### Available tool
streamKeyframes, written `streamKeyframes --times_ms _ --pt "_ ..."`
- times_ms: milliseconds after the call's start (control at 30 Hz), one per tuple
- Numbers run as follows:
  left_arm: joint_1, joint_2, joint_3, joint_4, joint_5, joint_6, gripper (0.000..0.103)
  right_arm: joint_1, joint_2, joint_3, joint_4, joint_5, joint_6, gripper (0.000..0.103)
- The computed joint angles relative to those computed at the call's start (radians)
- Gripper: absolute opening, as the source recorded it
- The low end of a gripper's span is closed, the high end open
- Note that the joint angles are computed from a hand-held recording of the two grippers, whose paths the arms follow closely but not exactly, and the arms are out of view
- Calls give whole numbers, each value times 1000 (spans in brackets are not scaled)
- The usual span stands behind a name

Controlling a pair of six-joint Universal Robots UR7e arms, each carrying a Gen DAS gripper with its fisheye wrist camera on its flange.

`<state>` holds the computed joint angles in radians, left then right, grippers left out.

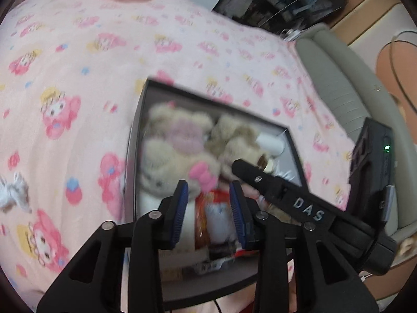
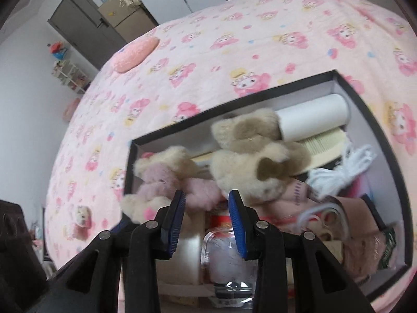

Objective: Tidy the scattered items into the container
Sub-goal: 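Open both grippers to release the plush beside the teddy bear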

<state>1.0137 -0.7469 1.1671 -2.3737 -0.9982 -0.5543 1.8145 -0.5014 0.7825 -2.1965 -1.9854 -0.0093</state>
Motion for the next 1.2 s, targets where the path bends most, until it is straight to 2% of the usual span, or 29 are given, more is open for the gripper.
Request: streamKeyframes --times_ms 133,233,367,500,600,733,867,933,1000,1100,1200 --pt "6 26 -26 53 -13 -7 29 -5 -5 7 21 -14 33 31" --pt "1 68 -91 120 53 9 29 -8 13 -24 35 -27 30 31" --pt "13 114 -186 193 48 35 29 -17 32 -68 49 -21 78 31" --pt "11 135 -222 242 105 23 29 -12 28 -51 -14 -51 44 31" --pt "16 103 -163 153 51 33 29 -8 6 -6 -76 -75 27 31" --pt "2 81 -124 112 59 59 29 6 13 -11 -93 -130 -23 31" --pt "-5 88 -164 204 71 17 29 20 33 -35 -85 -219 -60 31" --pt "-4 77 -155 205 56 -3 29 18 35 -42 -77 -233 -77 31" --pt "-3 67 -140 190 49 3 29 8 21 -34 -69 -211 -58 31" --pt "-1 78 -151 205 57 16 27 -25 -8 -31 4 -63 4 31" --pt "10 106 -192 231 53 9 21 -41 -14 -33 47 20 11 31"
